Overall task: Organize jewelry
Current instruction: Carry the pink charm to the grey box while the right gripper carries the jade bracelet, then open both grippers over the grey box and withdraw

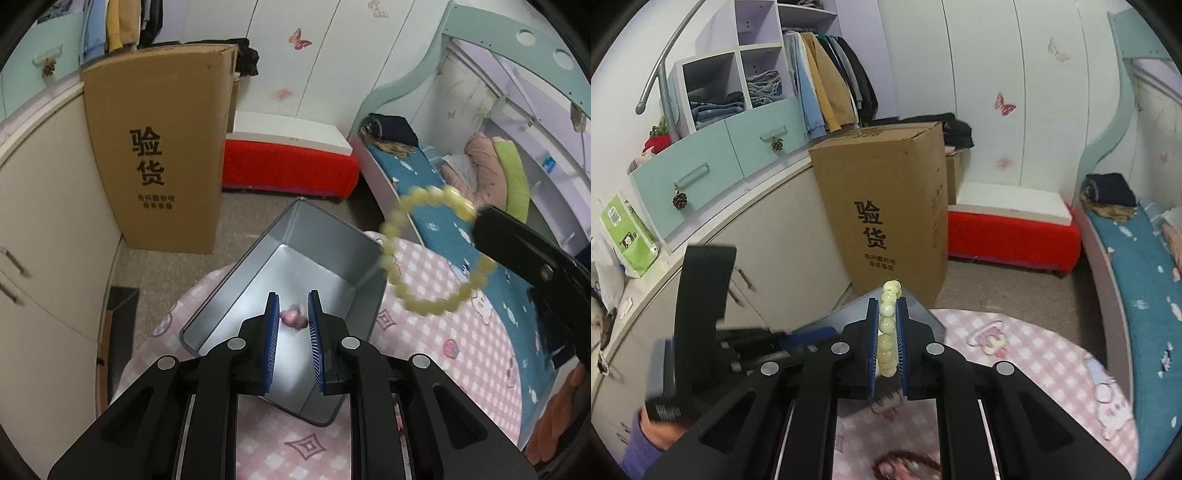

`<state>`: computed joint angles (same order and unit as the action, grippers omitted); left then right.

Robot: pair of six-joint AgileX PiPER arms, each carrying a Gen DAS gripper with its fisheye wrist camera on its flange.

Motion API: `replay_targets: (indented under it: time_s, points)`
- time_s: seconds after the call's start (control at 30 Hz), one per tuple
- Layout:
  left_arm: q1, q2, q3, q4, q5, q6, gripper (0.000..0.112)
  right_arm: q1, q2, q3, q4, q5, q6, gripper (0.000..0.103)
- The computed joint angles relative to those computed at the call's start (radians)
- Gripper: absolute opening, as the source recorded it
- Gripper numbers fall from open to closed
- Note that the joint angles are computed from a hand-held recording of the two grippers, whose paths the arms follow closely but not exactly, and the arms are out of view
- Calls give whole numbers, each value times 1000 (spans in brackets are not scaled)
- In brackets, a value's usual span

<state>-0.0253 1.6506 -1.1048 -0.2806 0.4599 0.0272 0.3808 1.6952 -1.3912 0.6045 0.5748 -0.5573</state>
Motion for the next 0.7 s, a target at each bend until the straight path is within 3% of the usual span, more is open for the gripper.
replay_targets:
  time_s: [0.17,0.5,0.53,0.6,0.7]
  points:
    - [-15,7,15,59,-23,-58,18,43,88,-61,-79,-7,87,9]
    - [-41,-86,73,319,-37,-333,19,50,164,-106,-105,22,131,9]
    - [-41,-92,75,343,-35,-356,21,51,174,-114,-112,32,138,9]
    - [-45,-104,84,407,-31,-425,44,55,194,-133,-117,52,150,9]
    - [-52,-118,97,503,-39,-521,49,62,213,-145,-150,57,177,9]
